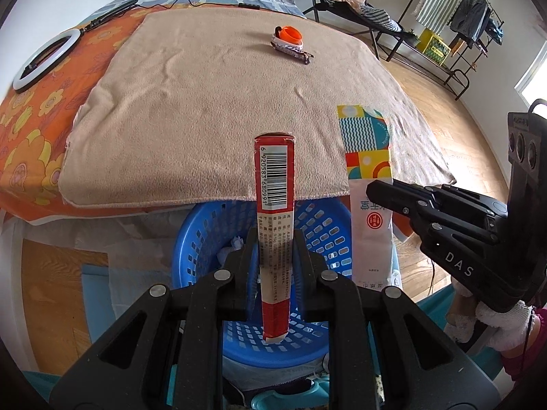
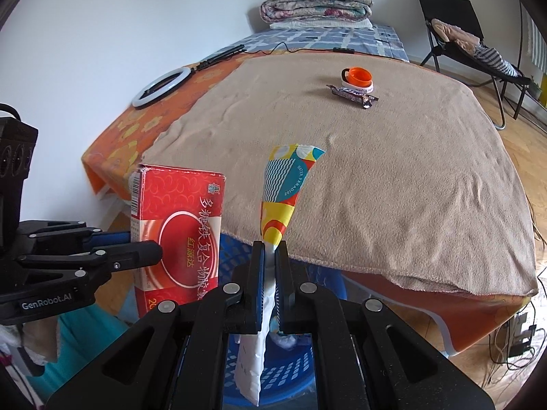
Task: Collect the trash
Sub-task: 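Open the left gripper while the right gripper opens, dropping box and tube into the basket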
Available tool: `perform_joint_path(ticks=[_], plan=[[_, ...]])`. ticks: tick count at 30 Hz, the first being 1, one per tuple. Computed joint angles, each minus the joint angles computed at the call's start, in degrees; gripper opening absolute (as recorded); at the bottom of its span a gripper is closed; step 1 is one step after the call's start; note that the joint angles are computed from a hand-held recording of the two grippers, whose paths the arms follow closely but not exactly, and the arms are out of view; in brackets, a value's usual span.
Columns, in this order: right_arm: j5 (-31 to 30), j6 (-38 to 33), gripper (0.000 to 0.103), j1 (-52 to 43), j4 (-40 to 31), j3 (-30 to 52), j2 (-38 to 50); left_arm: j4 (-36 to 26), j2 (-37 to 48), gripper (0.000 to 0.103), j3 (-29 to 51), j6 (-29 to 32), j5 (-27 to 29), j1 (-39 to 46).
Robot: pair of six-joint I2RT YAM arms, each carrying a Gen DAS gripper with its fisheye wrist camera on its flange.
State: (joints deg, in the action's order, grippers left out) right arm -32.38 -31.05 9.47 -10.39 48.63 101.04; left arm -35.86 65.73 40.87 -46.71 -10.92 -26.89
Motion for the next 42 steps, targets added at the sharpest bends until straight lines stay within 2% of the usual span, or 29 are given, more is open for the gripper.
perform_joint_path(ticks=[11, 17, 23, 25, 26, 27, 30, 32, 35, 37, 39, 40, 42], plan=[[2.11, 0.22, 0.004, 1.45, 1.67, -0.38, 2.77, 5.16, 2.49, 0.017, -4.99, 0.30, 1.86, 2.33], [2.90, 0.28, 0.004, 1.57, 1.83, -0.15, 4.14, 5.40, 4.83, 0.017, -4.60, 0.41, 0.67, 1.68], [4.53, 0.24, 0.006, 1.72, 1.03, 0.77, 5.74, 6.17, 6.79, 0.019, -4.93, 0.76, 2.14, 3.03], [5.12, 0.60, 0.007, 1.76, 0.63, 1.37, 6.46, 6.40, 7.02, 0.028, -5.08, 0.69, 2.57, 3.35], [5.12, 0.66, 0.009, 1.70, 0.28, 1.65, 6.76, 6.52, 6.87, 0.038, -5.22, 0.58, 2.25, 3.33], [5.22, 0.74, 0.010, 1.62, 0.07, 1.88, 6.99, 6.45, 6.66, 0.042, -5.28, 0.45, 1.77, 3.17], [5.70, 1.03, 0.026, 1.63, 0.59, 1.68, 6.79, 5.74, 6.05, 0.042, -5.06, 0.38, 0.83, 2.94], [5.56, 1.30, 0.046, 1.49, 1.27, 1.22, 6.34, 5.39, 5.64, 0.042, -5.08, 0.15, 0.30, 2.82], [5.85, 1.69, 0.047, 1.46, 2.08, 0.70, 5.60, 4.83, 5.20, 0.044, -5.00, -0.06, -0.45, 2.75], [6.27, 2.08, 0.048, 1.46, 2.47, 0.65, 5.37, 4.53, 4.48, 0.051, -5.06, -0.18, -1.06, 2.86], [6.62, 2.67, 0.055, 1.41, 2.74, 0.66, 5.25, 3.98, 3.94, 0.059, -4.80, -0.36, -2.11, 2.78], [6.66, 2.99, 0.060, 1.33, 2.94, 0.62, 5.12, 3.62, 3.68, 0.060, -4.61, -0.37, -2.46, 2.86], [6.60, 3.59, 0.062, 1.12, 3.46, 0.45, 4.60, 3.29, 3.28, 0.062, -4.34, -0.11, -2.84, 3.25]])
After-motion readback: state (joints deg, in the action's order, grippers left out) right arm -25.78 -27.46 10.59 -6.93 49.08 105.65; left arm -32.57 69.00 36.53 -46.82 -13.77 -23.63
